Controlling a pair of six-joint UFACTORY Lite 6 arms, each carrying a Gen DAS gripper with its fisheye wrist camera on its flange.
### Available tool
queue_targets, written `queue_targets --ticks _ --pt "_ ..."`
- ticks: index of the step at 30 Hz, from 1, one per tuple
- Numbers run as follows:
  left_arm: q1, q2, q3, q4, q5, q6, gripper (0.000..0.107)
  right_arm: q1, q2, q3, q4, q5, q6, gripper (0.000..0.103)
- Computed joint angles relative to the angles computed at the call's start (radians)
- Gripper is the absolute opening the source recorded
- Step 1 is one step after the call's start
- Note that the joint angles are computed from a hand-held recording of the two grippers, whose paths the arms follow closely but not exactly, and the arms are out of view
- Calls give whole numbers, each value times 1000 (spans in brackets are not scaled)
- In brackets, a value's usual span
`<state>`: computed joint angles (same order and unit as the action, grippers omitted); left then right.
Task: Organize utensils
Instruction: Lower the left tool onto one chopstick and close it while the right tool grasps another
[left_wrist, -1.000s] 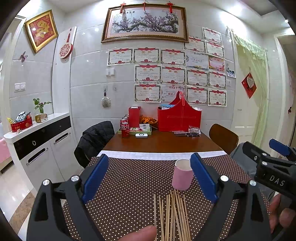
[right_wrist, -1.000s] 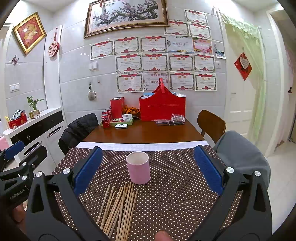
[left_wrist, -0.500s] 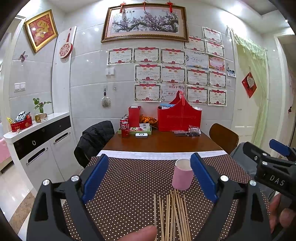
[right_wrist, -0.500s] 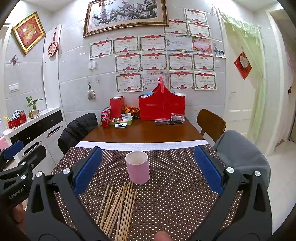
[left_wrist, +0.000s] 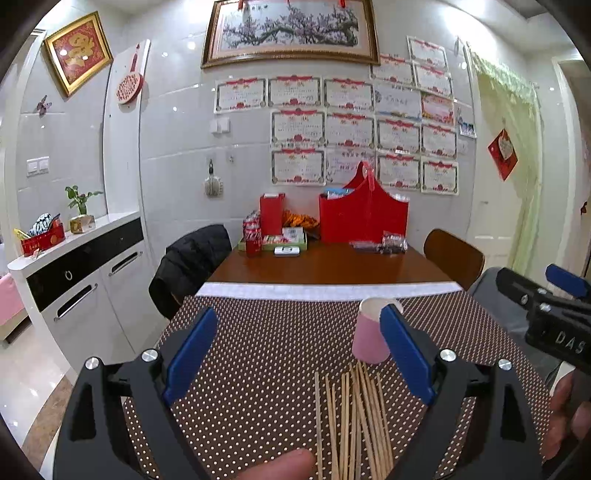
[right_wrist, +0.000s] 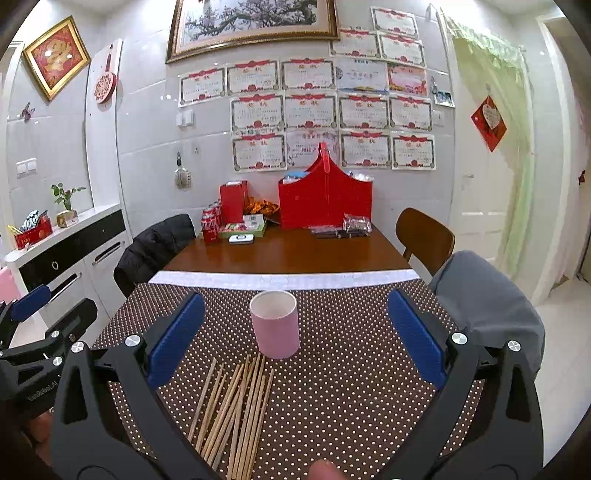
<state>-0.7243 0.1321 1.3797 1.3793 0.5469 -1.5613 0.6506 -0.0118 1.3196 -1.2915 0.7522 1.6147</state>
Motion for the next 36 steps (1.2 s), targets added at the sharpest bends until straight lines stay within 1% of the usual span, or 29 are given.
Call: queue_targets --ticks 4,6,9,11,15,17,19,25,30,31,35,36 --pt "36 51 -27 -27 -23 21 89 -66 38 -45 52 -75 -25 97" --pt "57 87 -37 -60 -38 60 89 -106 66 -82 89 -119 -42 97" --pt "97 155 -71 -74 -74 77 89 -163 126 -130 150 -198 -63 97" --pt "130 218 -75 -107 -117 118 89 -184 176 -141 183 -231 -93 97" --pt "175 352 -31 -210 -170 232 89 -214 282 -145 263 -295 -171 97" --pt "178 402 -6 -236 -179 271 89 -219 322 -148 279 -324 -181 97" --pt "180 455 15 -238 -207 291 89 -222 364 -128 315 -338 -218 97" --pt "189 578 125 -316 -211 397 89 -226 462 -63 423 -387 -344 97" --pt "207 591 109 -150 -265 246 89 -219 527 18 514 -374 -454 97" --pt "212 589 108 -156 -274 251 89 -220 539 36 542 -377 -486 97" --pt "253 598 124 -371 -344 449 89 -230 577 94 618 -371 -585 97" --pt "257 595 121 -411 -353 485 89 -230 588 111 618 -355 -595 97"
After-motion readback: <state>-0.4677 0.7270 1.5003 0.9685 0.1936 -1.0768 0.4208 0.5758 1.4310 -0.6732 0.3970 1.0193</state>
